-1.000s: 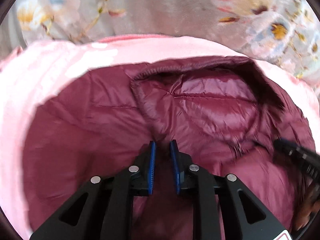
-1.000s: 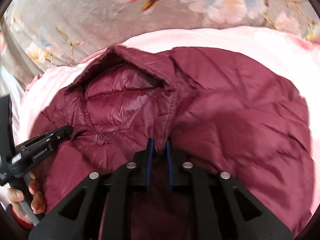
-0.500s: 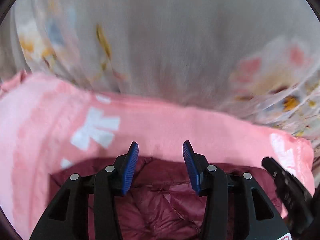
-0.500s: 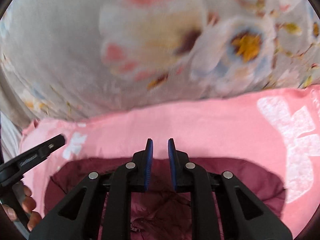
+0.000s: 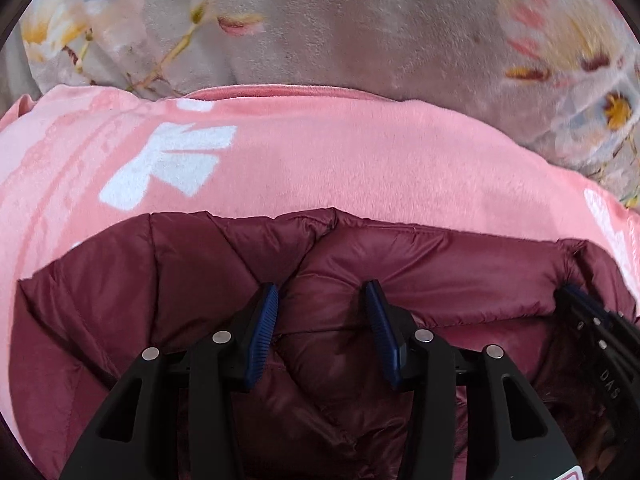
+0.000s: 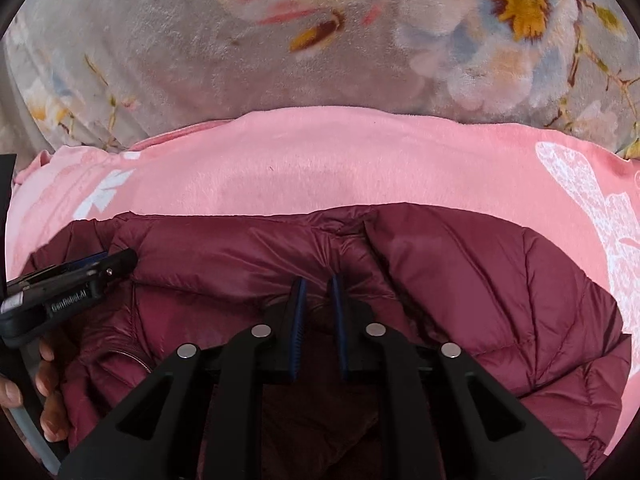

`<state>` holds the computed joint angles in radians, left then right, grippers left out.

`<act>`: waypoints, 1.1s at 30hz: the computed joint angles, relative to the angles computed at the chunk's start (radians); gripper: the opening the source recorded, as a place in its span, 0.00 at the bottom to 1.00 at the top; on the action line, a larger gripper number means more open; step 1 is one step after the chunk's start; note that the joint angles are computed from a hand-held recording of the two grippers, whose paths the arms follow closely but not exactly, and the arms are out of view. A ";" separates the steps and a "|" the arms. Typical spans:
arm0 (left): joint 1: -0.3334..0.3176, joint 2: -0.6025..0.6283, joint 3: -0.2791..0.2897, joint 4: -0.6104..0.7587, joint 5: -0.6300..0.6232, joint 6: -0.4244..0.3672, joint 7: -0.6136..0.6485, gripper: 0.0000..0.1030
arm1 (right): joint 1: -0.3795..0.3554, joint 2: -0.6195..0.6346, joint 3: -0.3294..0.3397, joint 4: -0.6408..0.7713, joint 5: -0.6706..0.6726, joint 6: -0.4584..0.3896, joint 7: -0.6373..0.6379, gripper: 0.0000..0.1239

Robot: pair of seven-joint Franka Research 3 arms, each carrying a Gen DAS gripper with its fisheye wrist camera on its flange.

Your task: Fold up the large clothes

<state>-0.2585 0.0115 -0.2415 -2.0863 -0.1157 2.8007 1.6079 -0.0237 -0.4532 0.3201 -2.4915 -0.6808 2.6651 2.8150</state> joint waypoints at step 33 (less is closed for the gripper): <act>-0.005 -0.002 0.001 -0.007 0.299 0.020 -0.202 0.45 | 0.019 0.026 -0.014 0.016 -0.018 -0.008 0.008 0.10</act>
<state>-0.2635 0.0094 -0.2407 -2.0935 0.1833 2.8204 1.4055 -0.0047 -0.4274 0.3064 -2.4750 -0.6989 2.6576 2.8230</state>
